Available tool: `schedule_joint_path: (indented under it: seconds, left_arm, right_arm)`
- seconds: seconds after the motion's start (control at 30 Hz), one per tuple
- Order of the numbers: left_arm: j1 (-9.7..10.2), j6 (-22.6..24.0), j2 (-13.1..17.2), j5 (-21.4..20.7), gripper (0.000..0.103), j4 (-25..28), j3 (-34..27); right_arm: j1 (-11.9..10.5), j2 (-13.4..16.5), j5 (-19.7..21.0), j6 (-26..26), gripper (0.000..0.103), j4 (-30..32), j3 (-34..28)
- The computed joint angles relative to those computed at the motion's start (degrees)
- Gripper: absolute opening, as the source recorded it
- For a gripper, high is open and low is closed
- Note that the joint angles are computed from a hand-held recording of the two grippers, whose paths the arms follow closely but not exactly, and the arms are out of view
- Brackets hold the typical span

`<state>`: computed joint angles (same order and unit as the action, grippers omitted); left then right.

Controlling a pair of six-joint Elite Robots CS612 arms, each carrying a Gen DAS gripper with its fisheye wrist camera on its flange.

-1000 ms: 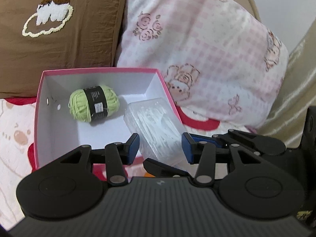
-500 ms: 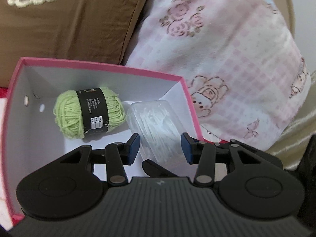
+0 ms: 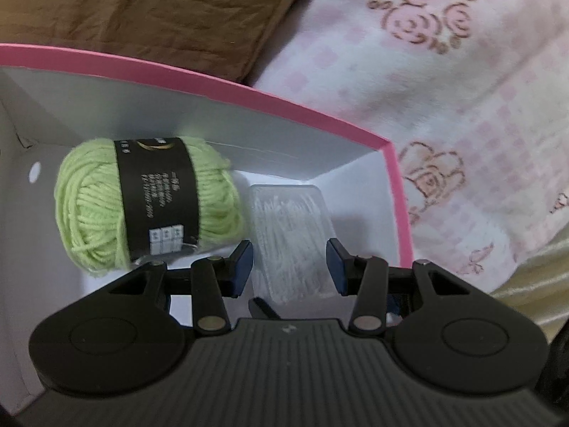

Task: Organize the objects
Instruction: 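Carry the floss-pick box with the left tool into the pink box, then lower the floss-pick box beside the yarn and open the left tool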

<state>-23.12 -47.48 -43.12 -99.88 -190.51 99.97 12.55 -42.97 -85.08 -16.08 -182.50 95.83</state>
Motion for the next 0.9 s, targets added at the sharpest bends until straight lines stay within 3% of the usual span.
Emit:
schedule_joint_path:
  seconds: [0.4,0.57,0.77,0.9]
  left_arm:
    - [1.11,-3.87,0.73,-1.93,0.042,0.16,-0.08]
    - [0.58,-2.8,1.6,0.01,0.039,2.09,-1.48]
    - [0.36,-1.21,1.37,0.52,0.035,6.56,-2.33]
    - [-0.17,0.19,1.19,0.93,0.035,7.3,-2.31]
  right_arm:
    - [1.44,0.26,-3.08,-8.02,0.067,4.31,-1.75]
    - [1.26,1.1,-2.64,-6.72,0.067,6.87,-3.26]
    - [0.79,0.75,-1.12,-8.23,0.067,17.12,-5.9]
    - [0.75,0.46,-1.08,-9.38,0.065,15.95,-5.21]
